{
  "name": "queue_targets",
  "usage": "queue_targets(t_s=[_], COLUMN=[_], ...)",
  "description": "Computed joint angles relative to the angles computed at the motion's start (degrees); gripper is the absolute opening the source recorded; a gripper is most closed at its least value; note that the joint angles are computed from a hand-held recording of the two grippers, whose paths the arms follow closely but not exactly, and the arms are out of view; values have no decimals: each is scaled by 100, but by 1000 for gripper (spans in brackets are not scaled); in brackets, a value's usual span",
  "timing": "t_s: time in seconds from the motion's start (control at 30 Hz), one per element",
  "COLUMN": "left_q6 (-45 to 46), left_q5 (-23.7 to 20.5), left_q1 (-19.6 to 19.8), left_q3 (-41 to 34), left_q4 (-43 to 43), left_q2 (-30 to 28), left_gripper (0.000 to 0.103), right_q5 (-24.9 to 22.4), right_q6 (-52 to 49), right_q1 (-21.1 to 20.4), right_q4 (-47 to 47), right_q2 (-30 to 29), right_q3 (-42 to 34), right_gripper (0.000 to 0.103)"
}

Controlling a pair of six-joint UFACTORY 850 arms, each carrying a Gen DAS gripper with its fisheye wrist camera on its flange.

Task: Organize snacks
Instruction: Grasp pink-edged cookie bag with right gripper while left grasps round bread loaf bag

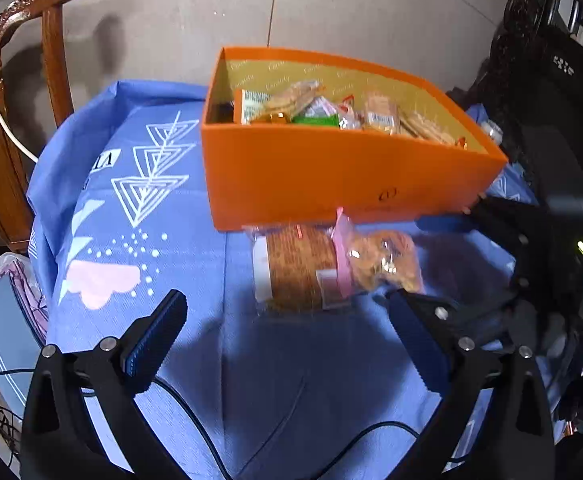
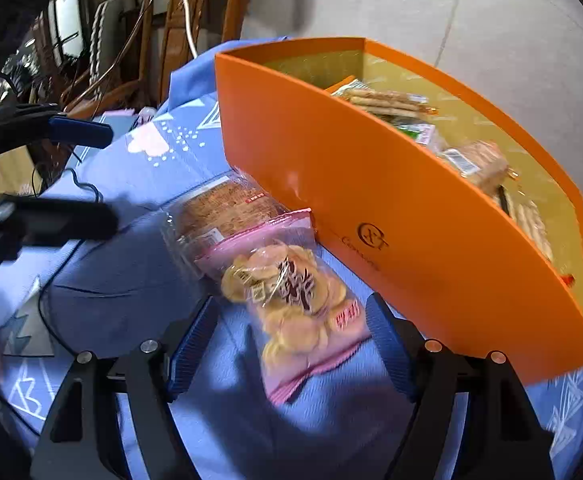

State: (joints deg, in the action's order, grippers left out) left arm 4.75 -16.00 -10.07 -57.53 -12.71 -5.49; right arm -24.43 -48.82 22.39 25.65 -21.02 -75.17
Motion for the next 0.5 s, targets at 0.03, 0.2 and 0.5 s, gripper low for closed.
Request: queue_targets(t_s=[0.03, 0.2, 0.5], left_q6=[0, 125, -100], left_q5=[-23, -209, -261], left_q1=[-9, -18, -91], left_q3=[2, -35, -74], left_q4=[15, -146, 53], left_q2=[-8, -54, -108], left_gripper=[99, 99, 99], right_q5=[-35, -94, -143], right_q6=[-33, -249, -194], right_q1=[9, 23, -15], right_q4=[-51, -105, 30], right_q2=[-96, -340, -508], right_q3=[-92, -276, -286], right_gripper=[77, 76, 77])
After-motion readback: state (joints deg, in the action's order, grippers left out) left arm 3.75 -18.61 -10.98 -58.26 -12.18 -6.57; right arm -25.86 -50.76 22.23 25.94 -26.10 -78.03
